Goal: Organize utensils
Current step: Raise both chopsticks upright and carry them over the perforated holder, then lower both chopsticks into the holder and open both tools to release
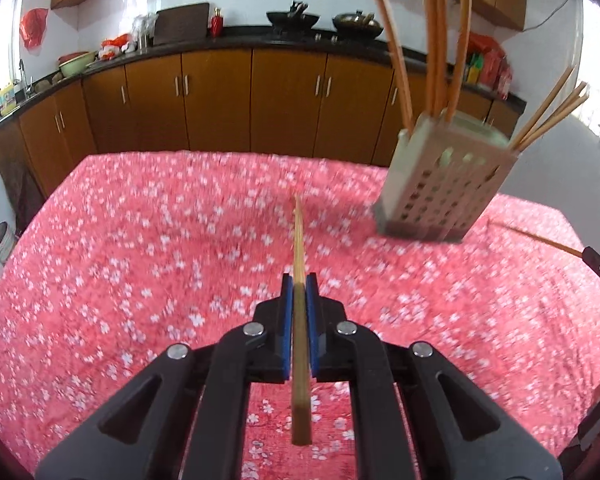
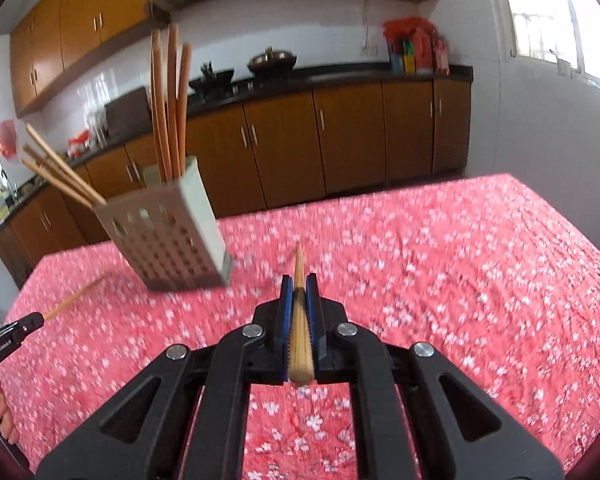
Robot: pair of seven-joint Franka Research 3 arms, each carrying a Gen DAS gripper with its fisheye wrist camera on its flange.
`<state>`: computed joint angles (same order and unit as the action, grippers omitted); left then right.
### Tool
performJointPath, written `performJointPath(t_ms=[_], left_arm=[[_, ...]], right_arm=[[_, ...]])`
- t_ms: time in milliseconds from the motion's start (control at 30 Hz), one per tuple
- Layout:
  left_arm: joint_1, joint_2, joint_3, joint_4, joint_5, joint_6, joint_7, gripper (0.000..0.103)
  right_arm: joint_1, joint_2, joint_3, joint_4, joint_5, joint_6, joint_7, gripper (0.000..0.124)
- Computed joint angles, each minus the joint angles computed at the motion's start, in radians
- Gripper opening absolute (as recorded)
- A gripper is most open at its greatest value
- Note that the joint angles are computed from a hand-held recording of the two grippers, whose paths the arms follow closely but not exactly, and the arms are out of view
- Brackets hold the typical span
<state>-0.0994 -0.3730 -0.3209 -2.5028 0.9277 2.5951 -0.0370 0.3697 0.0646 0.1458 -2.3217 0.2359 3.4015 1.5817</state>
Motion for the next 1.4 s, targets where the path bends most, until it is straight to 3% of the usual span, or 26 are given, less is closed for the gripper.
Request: performJointPath(t_ms=[433,667,967,1033,1267,1400], left_arm=[[0.037,-0.106,-0.037,0.042,0.084,-0.011,-0.046,0.008],[0.028,-0.104,-0.024,0.060,0.058,-0.013,0.020,0.008],[0.040,-0.121,-0.032,0.039,0.047,0.000,0.010,0.008],[0.043,-0.128,-0.032,0.044,0.054,0.010,0.016,0.008],[0.057,-0.145,-0.046,0.085,0.077,0.040,0.038,0.008],[0.074,-0.141,-0.052,0.121,0.093,0.072,0.034,0.008]], right_arm=[[0.001,-0.020,-0.008,0.016,-0.027,0.074,0.037,0.007],[-0.022,-0.033,-0.010,0.013,-0.135,0.079,0.124,0.007],[-0.014,-0.034,-0.013,0.015,-0.145,0.086,0.135,0.007],[-0.023,-0.040,-0.013,0.015,-0.190,0.094,0.172,0.008],[-0.068,-0.076,-0.068,0.053,-0.654,0.153,0.600,0.007],[-0.073,-0.079,-0.094,0.099,-0.835,0.198,0.774,0.007]])
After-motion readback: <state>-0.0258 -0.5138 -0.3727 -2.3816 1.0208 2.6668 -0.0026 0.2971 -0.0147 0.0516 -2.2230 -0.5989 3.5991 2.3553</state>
